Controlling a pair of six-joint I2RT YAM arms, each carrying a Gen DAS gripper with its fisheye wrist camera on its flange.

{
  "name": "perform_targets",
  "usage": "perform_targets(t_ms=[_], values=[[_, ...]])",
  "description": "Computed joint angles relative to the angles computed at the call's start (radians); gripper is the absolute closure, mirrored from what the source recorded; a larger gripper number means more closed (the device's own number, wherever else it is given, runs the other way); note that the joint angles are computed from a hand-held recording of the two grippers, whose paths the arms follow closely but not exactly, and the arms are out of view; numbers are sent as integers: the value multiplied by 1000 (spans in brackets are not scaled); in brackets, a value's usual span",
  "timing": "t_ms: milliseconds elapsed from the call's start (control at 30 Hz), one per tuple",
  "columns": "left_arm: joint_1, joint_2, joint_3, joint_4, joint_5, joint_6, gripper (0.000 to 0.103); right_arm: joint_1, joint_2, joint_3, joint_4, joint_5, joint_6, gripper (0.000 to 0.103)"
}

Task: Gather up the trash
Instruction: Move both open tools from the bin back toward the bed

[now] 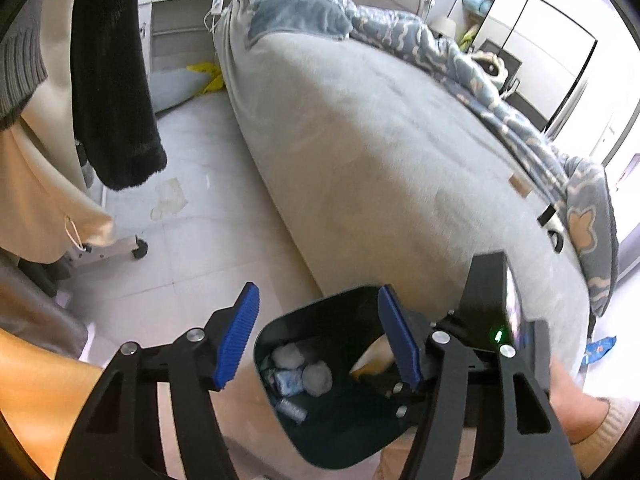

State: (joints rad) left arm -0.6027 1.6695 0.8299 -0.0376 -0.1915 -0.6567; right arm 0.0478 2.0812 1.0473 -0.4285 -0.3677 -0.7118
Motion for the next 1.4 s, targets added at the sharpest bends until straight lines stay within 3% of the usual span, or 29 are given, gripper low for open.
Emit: perform_targets(t_ms=[233, 700, 1067, 1400], values=[[-38, 0, 55, -1, -44, -10, 39, -39, -56, -12, -23, -43, -27, 34], [-119, 59, 202, -12, -164, -8, 39, -205, -183, 32, -134, -236, -143, 30], [-183, 186, 408, -74, -219, 16, 38, -355, -185, 129, -175, -350, -202, 30], [-196, 304, 576, -105, -207, 15, 34, -458, -94, 299, -226, -387, -214, 30]])
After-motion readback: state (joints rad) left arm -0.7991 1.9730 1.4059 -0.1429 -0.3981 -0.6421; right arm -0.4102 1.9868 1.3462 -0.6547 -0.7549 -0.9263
